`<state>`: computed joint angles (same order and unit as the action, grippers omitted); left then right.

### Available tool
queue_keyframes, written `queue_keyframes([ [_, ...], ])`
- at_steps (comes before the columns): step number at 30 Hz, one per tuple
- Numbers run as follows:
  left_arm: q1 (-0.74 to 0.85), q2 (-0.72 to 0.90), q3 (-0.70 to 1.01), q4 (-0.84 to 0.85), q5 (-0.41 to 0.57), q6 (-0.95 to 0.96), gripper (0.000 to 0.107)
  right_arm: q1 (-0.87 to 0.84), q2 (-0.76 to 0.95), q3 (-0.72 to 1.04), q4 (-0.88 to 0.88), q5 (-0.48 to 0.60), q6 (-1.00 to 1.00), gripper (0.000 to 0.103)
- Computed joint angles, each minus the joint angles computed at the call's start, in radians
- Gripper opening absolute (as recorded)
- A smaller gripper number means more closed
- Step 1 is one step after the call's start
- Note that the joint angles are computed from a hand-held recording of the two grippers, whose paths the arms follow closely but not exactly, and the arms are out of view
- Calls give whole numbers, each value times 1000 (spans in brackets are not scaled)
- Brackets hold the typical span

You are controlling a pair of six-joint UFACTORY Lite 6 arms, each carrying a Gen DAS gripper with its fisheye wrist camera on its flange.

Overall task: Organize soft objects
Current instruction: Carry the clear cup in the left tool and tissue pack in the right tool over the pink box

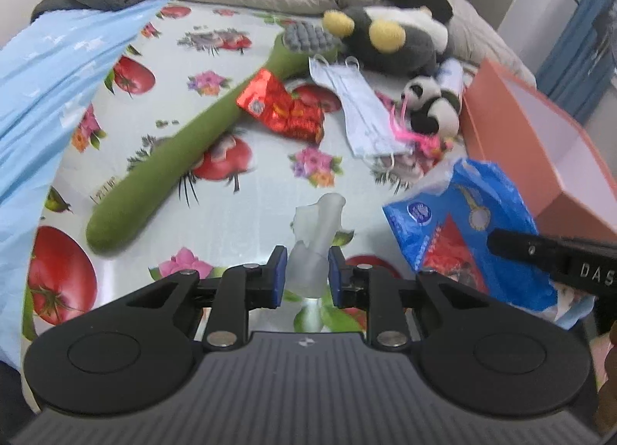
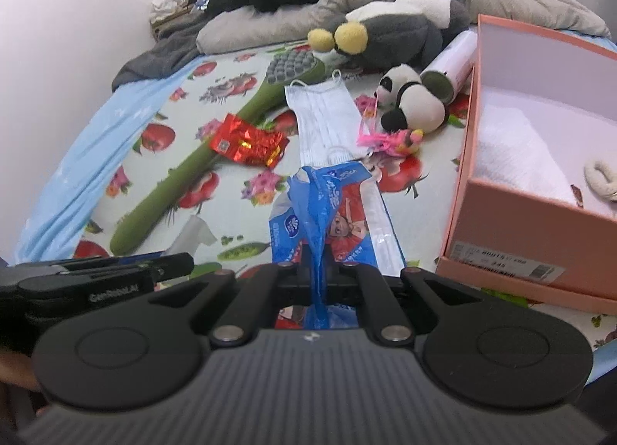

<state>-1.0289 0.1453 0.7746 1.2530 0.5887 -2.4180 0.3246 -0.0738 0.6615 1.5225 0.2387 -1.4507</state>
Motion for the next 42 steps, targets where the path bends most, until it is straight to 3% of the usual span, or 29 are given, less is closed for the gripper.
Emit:
queue_keyframes([
  [13, -119, -152, 166, -125, 279, 167, 27, -78, -261, 25, -386, 99, 403, 6],
  [23, -219, -146, 336, -135, 420, 205, 27, -215, -425, 43, -463, 252, 477, 6],
  [33, -254, -38, 533, -109, 429, 268, 27, -399, -526, 60, -472, 379, 461, 6],
  [42, -209, 134, 730, -94, 288, 365, 27, -587, -540, 61, -465, 443, 410, 6],
])
